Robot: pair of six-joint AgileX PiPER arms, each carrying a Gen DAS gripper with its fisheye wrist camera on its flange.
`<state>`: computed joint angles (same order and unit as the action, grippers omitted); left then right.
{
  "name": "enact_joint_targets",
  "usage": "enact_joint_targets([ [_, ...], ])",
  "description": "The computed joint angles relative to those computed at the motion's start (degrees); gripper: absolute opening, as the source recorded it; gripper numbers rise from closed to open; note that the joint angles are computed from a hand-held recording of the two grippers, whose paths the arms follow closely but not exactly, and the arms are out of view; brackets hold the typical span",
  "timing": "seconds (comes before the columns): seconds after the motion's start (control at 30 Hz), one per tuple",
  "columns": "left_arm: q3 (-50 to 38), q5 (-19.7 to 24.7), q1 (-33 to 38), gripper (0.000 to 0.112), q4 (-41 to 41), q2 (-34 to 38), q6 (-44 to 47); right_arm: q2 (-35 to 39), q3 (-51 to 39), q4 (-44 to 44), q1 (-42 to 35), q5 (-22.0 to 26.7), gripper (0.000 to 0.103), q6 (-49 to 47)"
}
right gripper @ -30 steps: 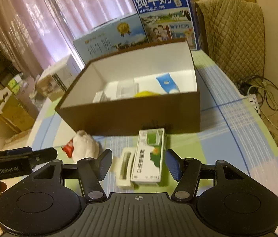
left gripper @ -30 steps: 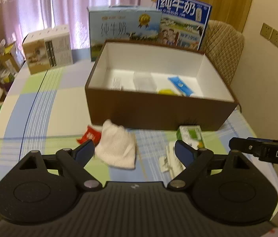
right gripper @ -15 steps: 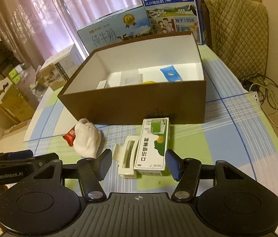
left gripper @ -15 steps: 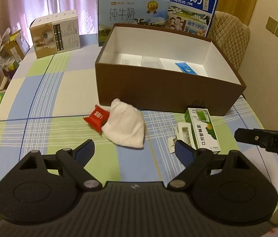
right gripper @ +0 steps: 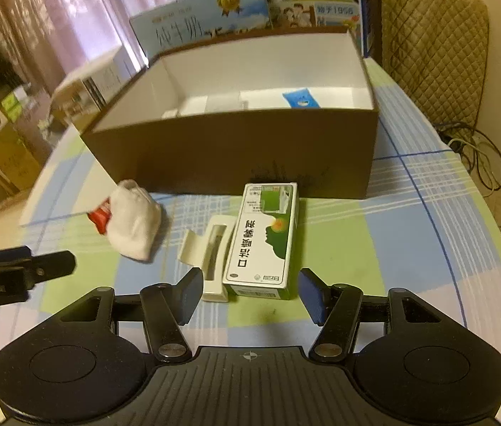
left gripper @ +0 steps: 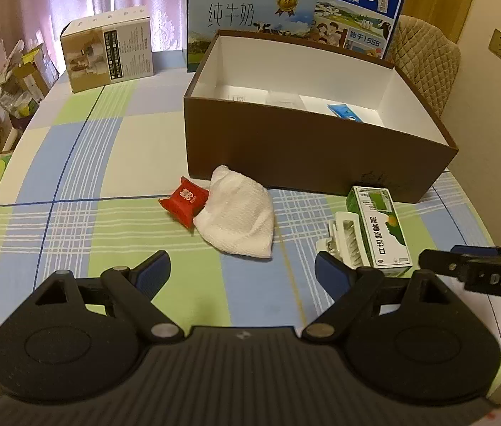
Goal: Organize objects
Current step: 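Grasp the white-and-green mouthwash box with the right gripper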
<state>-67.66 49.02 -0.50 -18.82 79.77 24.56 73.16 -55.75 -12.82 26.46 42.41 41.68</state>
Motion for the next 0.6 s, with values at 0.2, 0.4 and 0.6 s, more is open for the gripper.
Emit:
enact_joint_targets([
  [0.2, 0.74, -2.65, -0.95, 0.086, 2.14, 1.13, -0.86, 7.69, -1.69, -4.89, 0.54, -2.43, 0.057, 1.89],
  [0.4, 2.07, -5.1, -0.12, 0.086, 0.75, 1.69, 0.89, 12.37, -2.87, -8.41, 0.78, -3.75, 0.057, 5.18],
  [0.6, 3.51, -7.07, 0.84, 0.086, -1.54, 1.91, 3.87, 13.71, -2.89, -9.2, -0.33, -5.67, 0.057, 6.69],
])
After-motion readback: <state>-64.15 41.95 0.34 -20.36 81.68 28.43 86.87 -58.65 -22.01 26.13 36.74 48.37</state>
